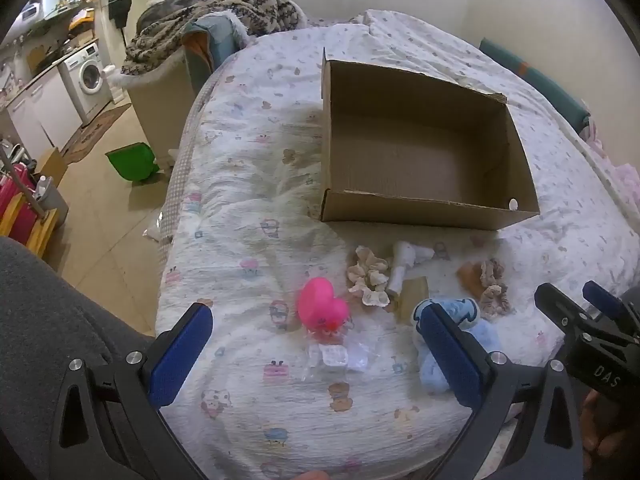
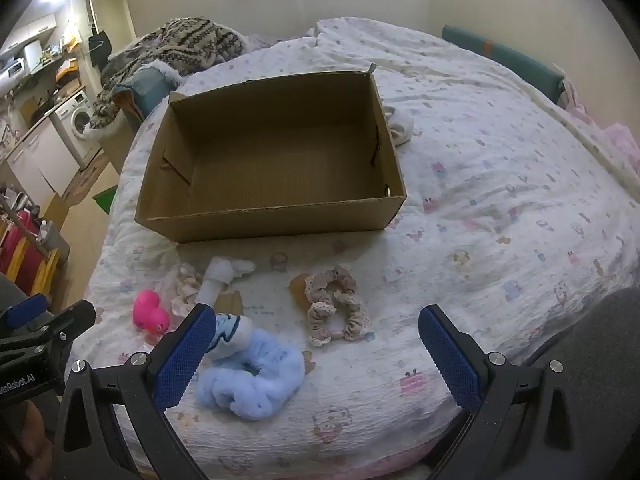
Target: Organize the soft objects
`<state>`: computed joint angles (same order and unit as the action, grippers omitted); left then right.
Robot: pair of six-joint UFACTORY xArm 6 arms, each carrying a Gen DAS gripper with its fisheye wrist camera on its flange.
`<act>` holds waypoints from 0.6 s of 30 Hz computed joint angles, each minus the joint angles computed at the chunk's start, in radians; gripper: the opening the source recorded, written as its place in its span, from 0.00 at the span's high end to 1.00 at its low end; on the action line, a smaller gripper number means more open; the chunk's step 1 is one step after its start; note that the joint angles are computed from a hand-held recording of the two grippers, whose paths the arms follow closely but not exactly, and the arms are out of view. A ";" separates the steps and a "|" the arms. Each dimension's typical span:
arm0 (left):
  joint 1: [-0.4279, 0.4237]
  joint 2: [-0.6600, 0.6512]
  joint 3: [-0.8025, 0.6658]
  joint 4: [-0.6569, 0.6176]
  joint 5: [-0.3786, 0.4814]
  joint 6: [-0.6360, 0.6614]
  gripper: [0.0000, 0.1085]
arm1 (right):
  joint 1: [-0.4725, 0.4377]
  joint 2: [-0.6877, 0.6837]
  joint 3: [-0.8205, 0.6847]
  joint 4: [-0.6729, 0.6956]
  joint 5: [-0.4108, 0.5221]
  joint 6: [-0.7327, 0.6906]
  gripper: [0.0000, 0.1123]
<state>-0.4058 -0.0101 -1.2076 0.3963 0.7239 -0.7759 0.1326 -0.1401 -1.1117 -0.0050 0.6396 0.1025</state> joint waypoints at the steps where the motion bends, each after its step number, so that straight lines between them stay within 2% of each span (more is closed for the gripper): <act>1: 0.000 0.000 0.000 -0.001 0.000 0.001 0.05 | -0.002 0.000 -0.002 0.005 0.002 -0.005 0.08; 18: 0.002 -0.003 0.005 -0.004 -0.002 0.003 0.05 | -0.001 0.002 -0.003 -0.001 0.009 0.003 0.08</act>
